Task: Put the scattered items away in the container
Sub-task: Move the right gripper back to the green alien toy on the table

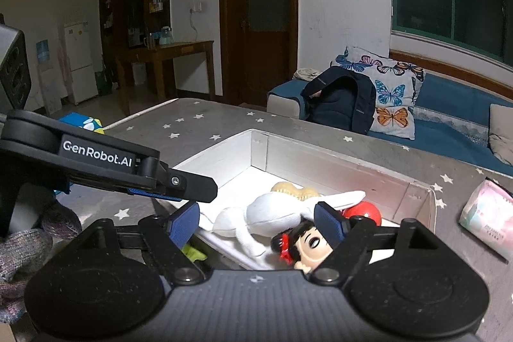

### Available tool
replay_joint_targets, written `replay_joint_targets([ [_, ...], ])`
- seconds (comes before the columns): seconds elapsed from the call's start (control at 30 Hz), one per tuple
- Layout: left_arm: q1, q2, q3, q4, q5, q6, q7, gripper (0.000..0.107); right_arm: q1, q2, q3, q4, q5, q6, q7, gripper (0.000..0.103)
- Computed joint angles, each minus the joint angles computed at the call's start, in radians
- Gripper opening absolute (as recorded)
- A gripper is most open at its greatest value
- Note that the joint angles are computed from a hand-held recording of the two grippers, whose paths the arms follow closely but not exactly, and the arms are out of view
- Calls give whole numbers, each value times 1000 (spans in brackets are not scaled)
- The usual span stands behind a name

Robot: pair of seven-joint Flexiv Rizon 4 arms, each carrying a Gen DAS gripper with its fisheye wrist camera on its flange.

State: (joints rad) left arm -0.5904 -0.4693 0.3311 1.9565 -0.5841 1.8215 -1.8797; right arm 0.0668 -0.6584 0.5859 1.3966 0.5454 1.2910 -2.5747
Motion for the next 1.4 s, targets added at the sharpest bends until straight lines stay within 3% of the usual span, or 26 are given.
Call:
replay_joint_targets([
  [0.33, -64, 13, 31, 43, -46, 21, 7, 42, -39, 37, 29, 53, 74, -2, -52, 82],
  [0.7, -169, 14, 71, 81, -178, 58, 93, 42, -62, 75, 36, 108, 172, -6, -109, 82],
  [1.1, -166, 37, -34, 152, -356, 146, 211, 42, -50, 112, 1, 155, 252, -13, -147, 83],
  [1.4, -45, 74, -187, 219, -366, 222, 195, 42, -27, 125, -30, 174, 279, -34, -154, 83],
])
